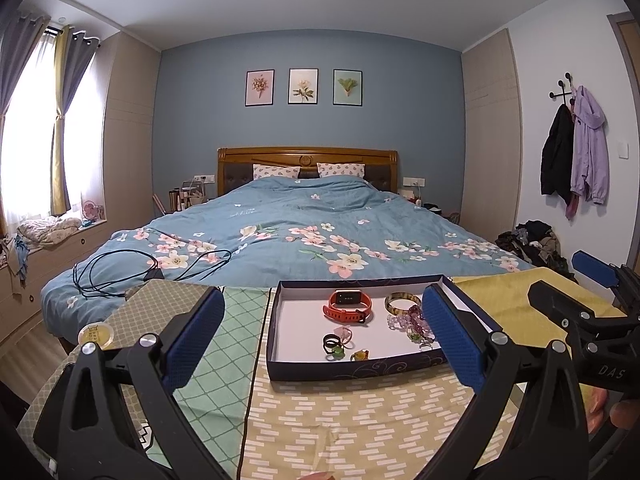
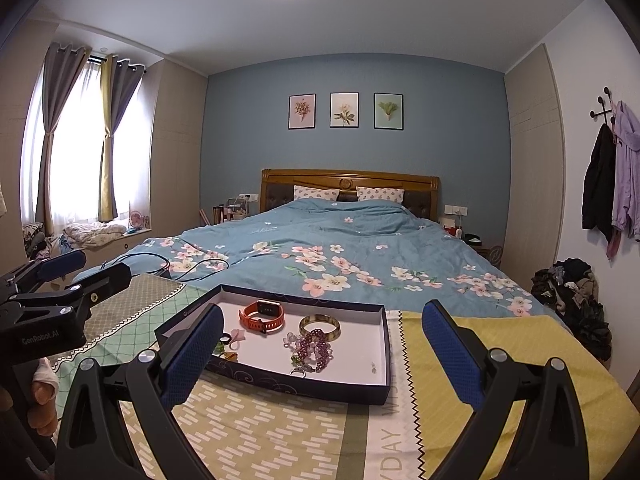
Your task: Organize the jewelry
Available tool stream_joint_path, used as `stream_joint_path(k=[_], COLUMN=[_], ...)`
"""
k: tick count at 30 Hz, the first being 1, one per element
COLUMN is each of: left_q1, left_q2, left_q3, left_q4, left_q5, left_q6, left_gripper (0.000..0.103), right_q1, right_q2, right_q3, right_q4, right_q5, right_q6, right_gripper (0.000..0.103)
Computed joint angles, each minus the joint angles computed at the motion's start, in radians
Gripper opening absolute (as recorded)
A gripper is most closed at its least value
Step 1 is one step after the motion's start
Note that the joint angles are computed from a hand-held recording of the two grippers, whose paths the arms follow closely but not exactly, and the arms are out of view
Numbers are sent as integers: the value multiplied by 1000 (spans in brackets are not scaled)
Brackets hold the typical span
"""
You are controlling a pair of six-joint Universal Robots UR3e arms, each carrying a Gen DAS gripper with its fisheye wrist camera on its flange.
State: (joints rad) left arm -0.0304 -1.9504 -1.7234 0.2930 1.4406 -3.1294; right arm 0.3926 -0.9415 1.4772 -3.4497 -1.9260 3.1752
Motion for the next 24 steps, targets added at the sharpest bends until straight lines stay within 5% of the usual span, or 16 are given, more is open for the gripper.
stream_joint_path(k=[24], left_q1=[-4], left_q2=[3], left_q3=[7], left_q4=[-10], left_q5=[0], left_q6=[-4], left_gripper=[97], right_q1=[4], right_q2=[-7], right_q3=[5], right_q4=[0], right_q5=[-8], right_q6=[9], right_gripper=[96])
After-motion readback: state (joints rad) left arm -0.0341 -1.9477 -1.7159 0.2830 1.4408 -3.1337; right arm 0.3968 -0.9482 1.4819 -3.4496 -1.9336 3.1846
